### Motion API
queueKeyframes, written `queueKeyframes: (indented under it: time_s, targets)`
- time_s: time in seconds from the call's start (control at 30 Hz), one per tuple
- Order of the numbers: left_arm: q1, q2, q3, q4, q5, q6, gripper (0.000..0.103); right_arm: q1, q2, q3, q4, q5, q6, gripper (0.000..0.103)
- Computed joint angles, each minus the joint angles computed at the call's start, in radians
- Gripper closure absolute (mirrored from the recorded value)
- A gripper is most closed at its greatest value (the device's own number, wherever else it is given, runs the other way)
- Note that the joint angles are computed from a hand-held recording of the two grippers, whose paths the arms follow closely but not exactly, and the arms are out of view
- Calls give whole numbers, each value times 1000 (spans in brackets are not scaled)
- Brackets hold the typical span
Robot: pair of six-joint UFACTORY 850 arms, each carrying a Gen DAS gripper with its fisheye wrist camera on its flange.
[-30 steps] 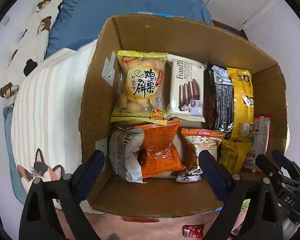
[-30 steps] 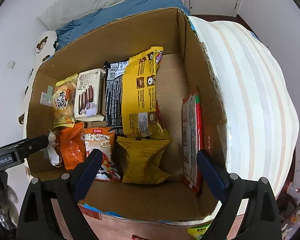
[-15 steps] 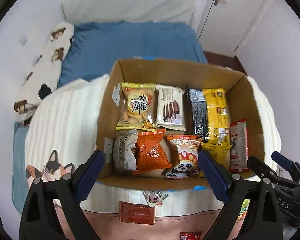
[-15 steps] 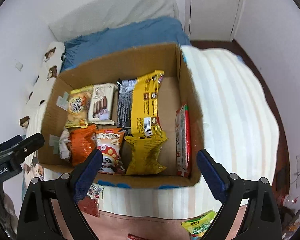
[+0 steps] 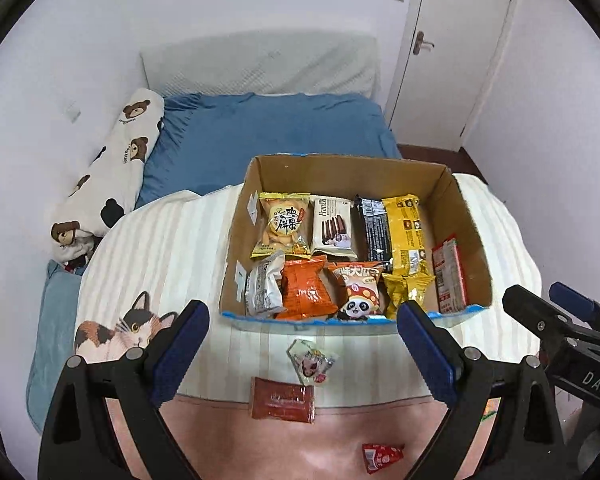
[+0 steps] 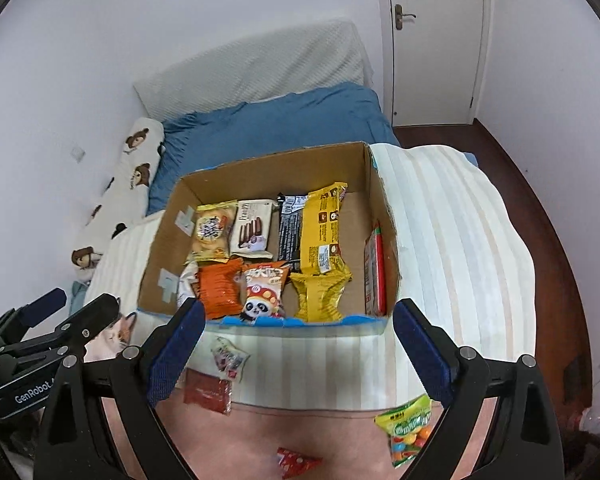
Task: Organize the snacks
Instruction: 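Grasp the brown jerky pack with left tool while right grasps green gum bag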
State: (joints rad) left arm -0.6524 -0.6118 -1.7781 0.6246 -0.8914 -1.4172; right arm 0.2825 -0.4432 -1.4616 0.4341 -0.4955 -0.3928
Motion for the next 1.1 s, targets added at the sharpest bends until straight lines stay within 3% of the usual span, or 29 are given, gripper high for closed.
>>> queueKeyframes:
  time_s: [0.17, 0.37, 0.63, 0.7, 0.83, 0.97, 1.1]
  targets:
    - [-37, 33, 59, -17, 7, -20, 7, -29, 61, 103, 58, -16, -53, 6]
    - [-68, -20, 81, -181, 45, 123, 7, -86, 77, 227, 28, -56, -17, 6]
    - [-71, -163, 66, -456, 88, 324, 7, -143, -63, 232, -208, -73, 147, 6]
    - [-53, -173, 92, -554, 125, 360, 7, -143, -132, 205, -297, -71, 212, 6]
    - [-18, -161, 170, -712, 212, 375, 7, -150, -224, 166, -318, -66, 246, 8]
    - [30, -94, 307, -887, 371, 352, 7, -132, -232, 173, -248, -25, 196, 24]
    - [83, -44, 432, -1127, 539, 374, 7, -90, -242, 155, -181, -30, 162, 25]
